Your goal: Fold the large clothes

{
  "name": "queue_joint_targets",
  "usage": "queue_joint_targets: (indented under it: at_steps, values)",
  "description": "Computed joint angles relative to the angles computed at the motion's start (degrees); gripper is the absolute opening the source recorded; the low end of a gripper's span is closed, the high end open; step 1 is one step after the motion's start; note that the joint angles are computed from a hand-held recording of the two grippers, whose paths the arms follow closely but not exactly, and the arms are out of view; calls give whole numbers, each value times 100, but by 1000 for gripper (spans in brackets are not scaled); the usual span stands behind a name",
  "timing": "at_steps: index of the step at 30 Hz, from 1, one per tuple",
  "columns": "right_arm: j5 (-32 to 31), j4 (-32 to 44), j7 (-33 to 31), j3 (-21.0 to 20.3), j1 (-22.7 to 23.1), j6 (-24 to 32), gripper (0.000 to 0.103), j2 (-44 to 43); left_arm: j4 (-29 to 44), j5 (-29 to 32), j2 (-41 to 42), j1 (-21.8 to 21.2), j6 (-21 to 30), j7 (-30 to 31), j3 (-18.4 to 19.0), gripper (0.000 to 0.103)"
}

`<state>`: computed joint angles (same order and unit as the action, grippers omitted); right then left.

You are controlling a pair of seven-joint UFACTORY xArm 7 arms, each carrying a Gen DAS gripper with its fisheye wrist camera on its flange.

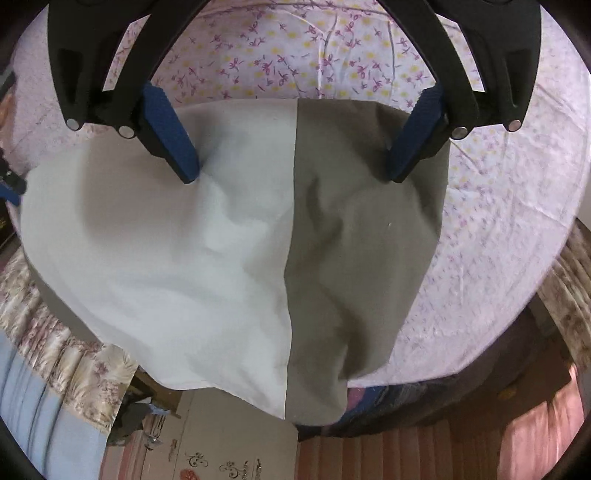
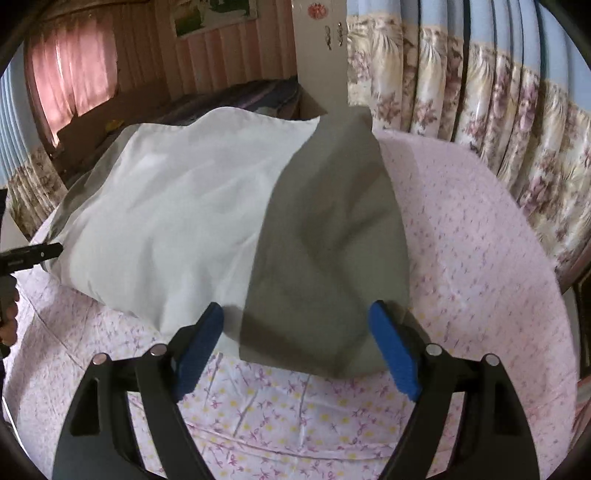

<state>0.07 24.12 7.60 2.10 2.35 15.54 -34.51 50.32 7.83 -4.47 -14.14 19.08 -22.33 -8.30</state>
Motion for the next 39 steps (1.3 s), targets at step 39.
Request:
queue_joint_targets:
  at_steps: [39]
  values:
    - [1904,-375,-362,-1656,933,-860,101,-197,1560,717,844,-965,443,-795,-430,100]
